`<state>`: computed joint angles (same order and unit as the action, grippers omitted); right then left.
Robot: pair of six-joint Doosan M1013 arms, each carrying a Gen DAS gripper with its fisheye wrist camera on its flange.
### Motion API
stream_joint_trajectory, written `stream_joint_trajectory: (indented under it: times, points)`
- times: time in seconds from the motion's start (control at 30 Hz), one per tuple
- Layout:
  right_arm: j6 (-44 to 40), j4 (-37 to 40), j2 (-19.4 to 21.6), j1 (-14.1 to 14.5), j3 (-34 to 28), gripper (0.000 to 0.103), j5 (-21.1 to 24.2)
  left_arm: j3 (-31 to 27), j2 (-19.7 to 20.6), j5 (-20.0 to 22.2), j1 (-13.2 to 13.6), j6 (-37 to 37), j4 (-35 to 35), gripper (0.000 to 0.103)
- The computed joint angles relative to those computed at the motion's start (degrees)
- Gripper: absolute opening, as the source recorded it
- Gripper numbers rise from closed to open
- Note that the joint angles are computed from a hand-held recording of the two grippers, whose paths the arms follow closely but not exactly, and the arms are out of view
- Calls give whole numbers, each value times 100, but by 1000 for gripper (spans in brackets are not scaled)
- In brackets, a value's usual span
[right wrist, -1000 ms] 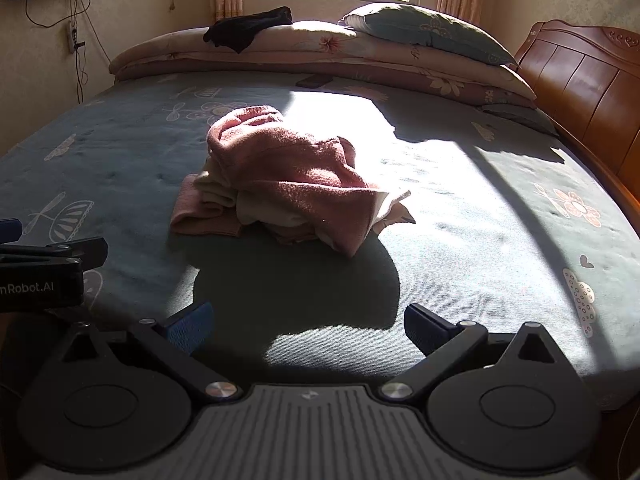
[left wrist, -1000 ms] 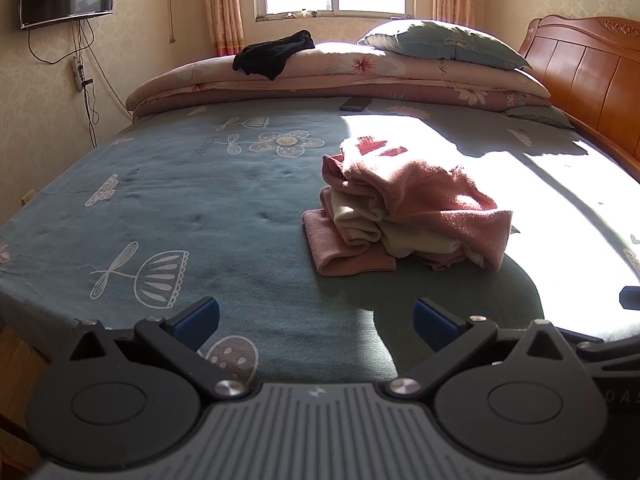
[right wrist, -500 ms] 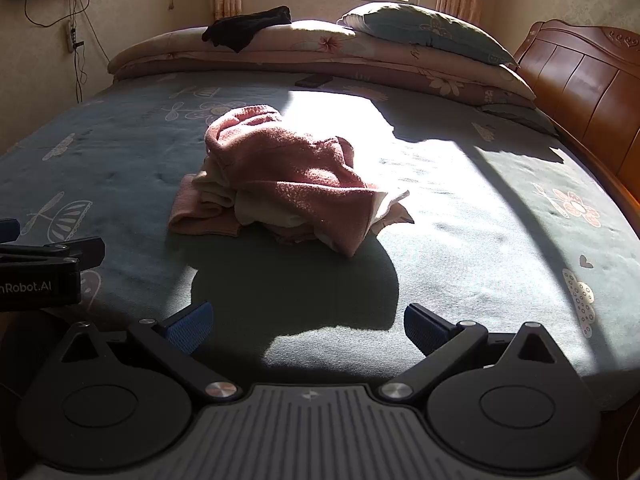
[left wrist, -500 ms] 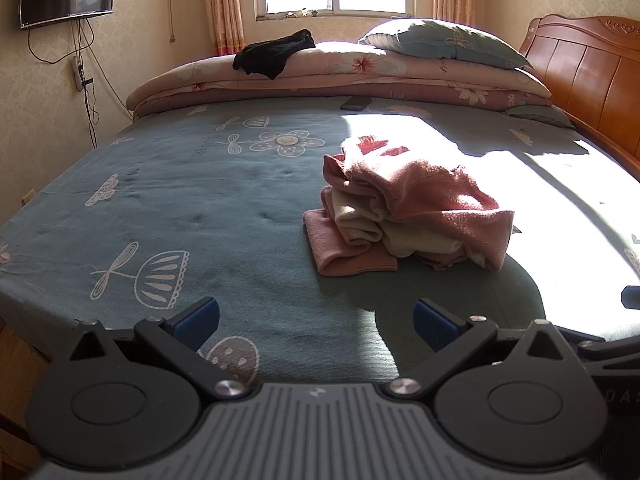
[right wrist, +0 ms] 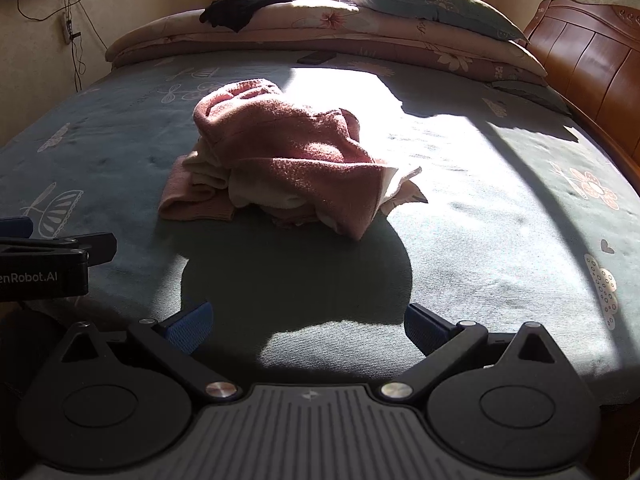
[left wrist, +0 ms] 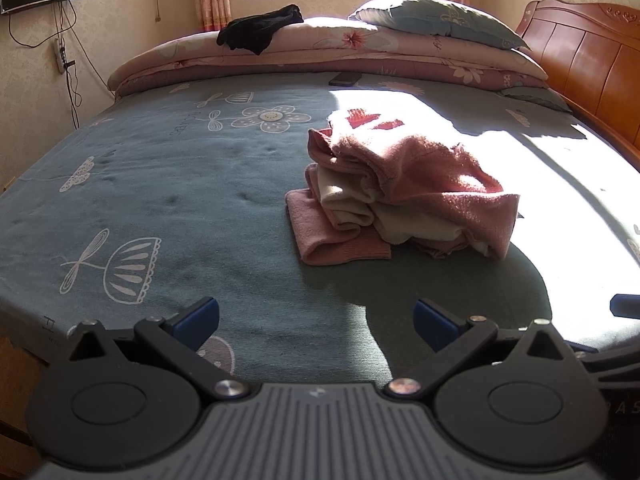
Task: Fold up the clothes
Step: 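Move both tools toward the pink sweater on top of the stack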
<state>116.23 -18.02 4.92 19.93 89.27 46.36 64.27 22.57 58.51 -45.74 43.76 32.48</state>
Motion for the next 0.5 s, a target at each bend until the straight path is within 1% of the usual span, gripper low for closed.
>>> stream_joint_trajectory:
  times: [0.1,0.33,0.5]
  points:
    - [-117,194,146,-83,-93,103,96,-171,150,129,77,141,-196,103]
    - [-263,649,397,-316,-281,103,133,-589,476,343,232,435,-562,103]
    - [-384,850,594,-418,-446,103,205,-872,698,528,325,597,-769,103]
